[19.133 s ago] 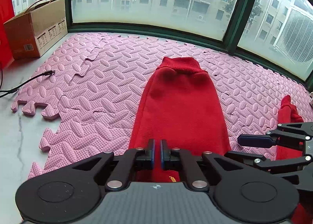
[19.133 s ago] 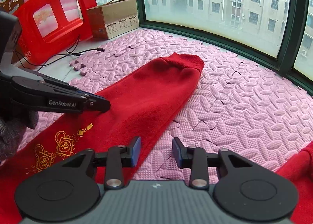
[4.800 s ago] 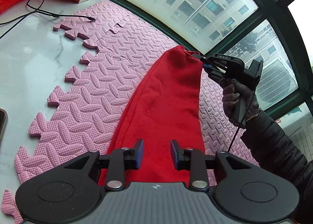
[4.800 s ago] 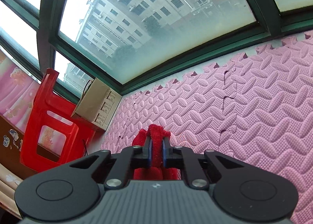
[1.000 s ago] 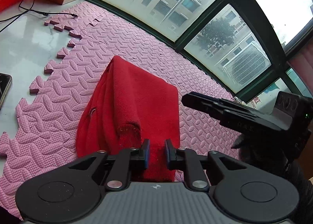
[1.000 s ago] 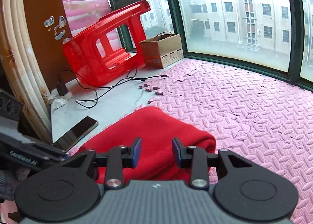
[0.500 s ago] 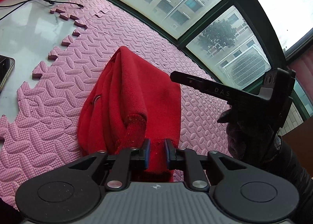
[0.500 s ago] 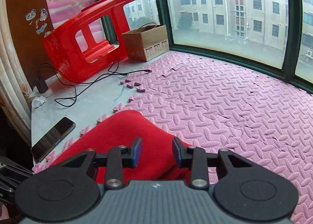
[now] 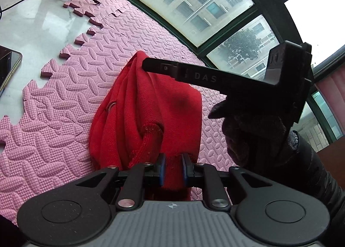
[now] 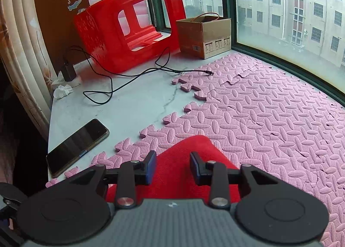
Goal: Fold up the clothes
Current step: 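Grasp the folded bundle edge with the left gripper and fold it over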
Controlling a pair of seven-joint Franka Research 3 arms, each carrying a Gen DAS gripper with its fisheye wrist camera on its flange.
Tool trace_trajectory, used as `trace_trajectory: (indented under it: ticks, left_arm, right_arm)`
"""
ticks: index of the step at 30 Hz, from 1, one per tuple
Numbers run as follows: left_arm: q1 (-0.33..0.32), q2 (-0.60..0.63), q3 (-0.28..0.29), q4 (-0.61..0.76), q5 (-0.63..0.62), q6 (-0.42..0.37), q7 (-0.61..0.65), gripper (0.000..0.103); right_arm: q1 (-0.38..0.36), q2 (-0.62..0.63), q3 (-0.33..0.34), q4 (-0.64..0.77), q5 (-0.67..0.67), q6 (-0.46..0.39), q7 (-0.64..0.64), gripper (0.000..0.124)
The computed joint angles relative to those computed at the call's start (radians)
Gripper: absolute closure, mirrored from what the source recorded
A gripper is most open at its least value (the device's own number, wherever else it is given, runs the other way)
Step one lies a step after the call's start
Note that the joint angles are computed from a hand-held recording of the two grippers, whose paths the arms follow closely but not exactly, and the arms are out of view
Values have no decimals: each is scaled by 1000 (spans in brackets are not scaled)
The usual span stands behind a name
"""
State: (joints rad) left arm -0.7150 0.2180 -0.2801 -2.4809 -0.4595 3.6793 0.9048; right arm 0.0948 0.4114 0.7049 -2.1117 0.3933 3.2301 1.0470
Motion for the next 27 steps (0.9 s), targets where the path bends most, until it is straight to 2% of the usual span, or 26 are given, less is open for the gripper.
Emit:
trace_trajectory:
  ticks: [1, 4, 6, 7, 9, 13, 17, 19, 21, 22, 27]
  left_arm:
    - [2, 1, -2, -2, 3, 5, -5, 86]
    - [4, 3, -5, -7, 9, 18, -15, 86]
    - [-4, 3, -4, -7, -5, 23, -9, 86]
    - [-8, 4, -4, -7, -14, 25, -3, 86]
    - [-19, 4, -3, -5, -39, 26, 12, 86]
    - [-40, 0, -4, -5, -95, 30, 40, 86]
    - [-50, -15, -14, -15, -141, 36, 61, 85]
    - [-52, -19, -22, -20, -158, 39, 63, 85]
    - [-58, -23, -28, -20, -191, 40, 64, 85]
    - [-64, -26, -29, -19, -216, 38, 71, 85]
    - [-105, -45, -39, 0, -400, 14, 165, 80]
  right_arm:
    - [-17, -15, 17, -17, 1, -1, -4, 90]
    - [-158, -45, 167, -81, 17, -16, -56, 90]
    - [-302, -37, 324, -120, 38, -44, -121, 90]
    - [-344, -31, 374, -132, 48, -55, -152, 90]
    - [-350, -24, 391, -134, 58, -66, -189, 90]
    - [-315, 5, 370, -106, 100, -83, -227, 90]
    - [-455, 40, 501, -107, 188, -80, -282, 85]
    - [-512, 45, 540, -110, 212, -61, -285, 82]
    - [-525, 37, 526, -102, 217, -54, -263, 80]
    - [-519, 31, 501, -92, 221, -55, -247, 75]
    - [-391, 23, 281, -17, 263, -84, -179, 69]
